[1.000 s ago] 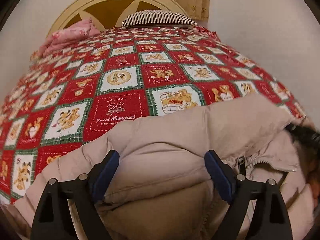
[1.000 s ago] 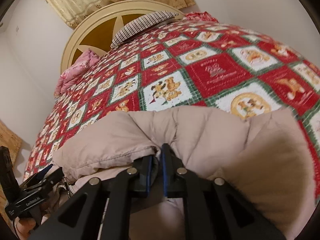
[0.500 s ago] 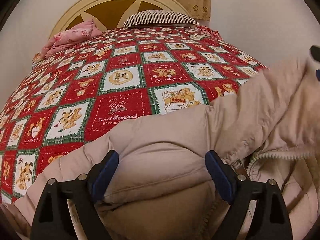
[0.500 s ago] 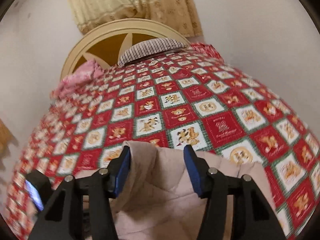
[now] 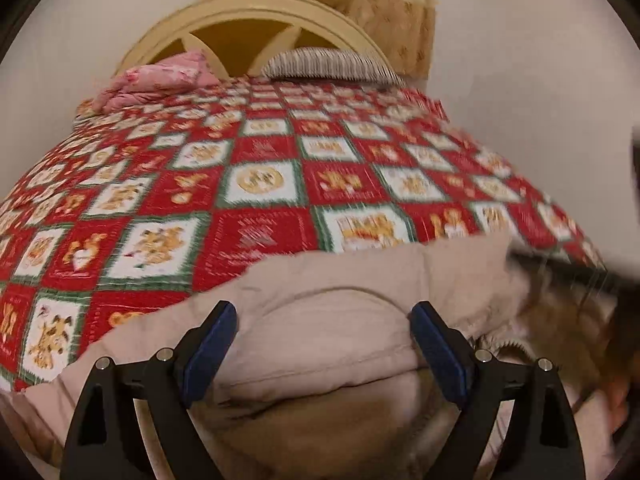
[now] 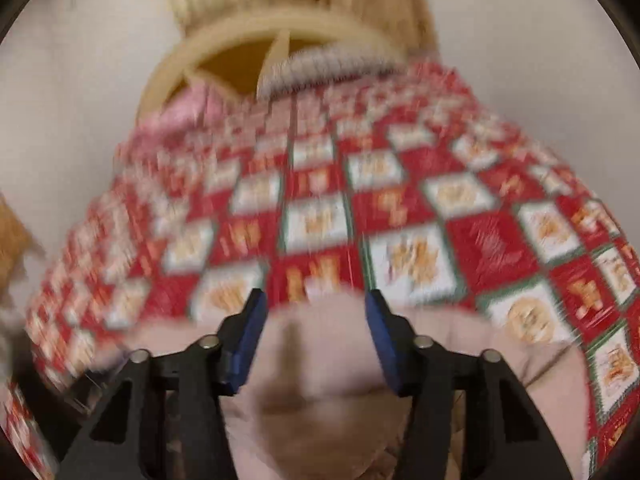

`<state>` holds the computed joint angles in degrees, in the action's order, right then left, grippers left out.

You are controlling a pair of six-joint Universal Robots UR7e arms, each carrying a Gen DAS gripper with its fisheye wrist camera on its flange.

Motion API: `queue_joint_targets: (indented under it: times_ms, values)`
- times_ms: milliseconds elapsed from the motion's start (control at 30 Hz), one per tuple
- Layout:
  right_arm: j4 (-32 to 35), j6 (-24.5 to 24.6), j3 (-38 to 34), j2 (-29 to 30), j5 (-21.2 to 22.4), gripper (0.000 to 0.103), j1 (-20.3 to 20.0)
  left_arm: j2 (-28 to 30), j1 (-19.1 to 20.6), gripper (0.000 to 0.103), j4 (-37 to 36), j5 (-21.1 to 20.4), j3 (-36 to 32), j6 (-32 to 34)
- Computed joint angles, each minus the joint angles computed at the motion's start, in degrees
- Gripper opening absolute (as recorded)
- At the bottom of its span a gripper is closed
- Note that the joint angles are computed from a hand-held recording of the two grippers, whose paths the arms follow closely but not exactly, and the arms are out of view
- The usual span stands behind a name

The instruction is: Fold large clothes

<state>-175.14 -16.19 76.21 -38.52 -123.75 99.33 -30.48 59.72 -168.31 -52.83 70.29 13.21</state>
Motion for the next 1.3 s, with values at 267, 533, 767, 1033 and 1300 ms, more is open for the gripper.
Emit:
queue_joint_targets:
  times_ms: [267,533,767,1033,1300]
  values:
    - [-4.5,-2.7,4.6,-0.1,2.4,0.047,-2.1,-0.4,-1.9,0.09,0.3,-4.5,-0.6,5.6]
    - [-3.7,-2.8,4.3,0.0,2.2,0.047,-2.4,4.8,-0.7,0.1,17.7,2.8,-9.7,-1.8]
    - [-4.2,-4.8,3.0,1.5,-1.2,0.047,-1.7,5.6,-0.4,0.102,20.8,3.8,-11.1,-4.0]
    - [-4.5,-5.7,2.5,2.1,-2.5,0.047,-1.5,6.5,-0.5,0.102,22.6,5.4,-12.1,-4.4]
    - [-4.7,-6.7,1.7,2.8,-3.8,0.047,-1.2,6.6,-0.5,0.102,22.7,5.8,-12.4,-4.2]
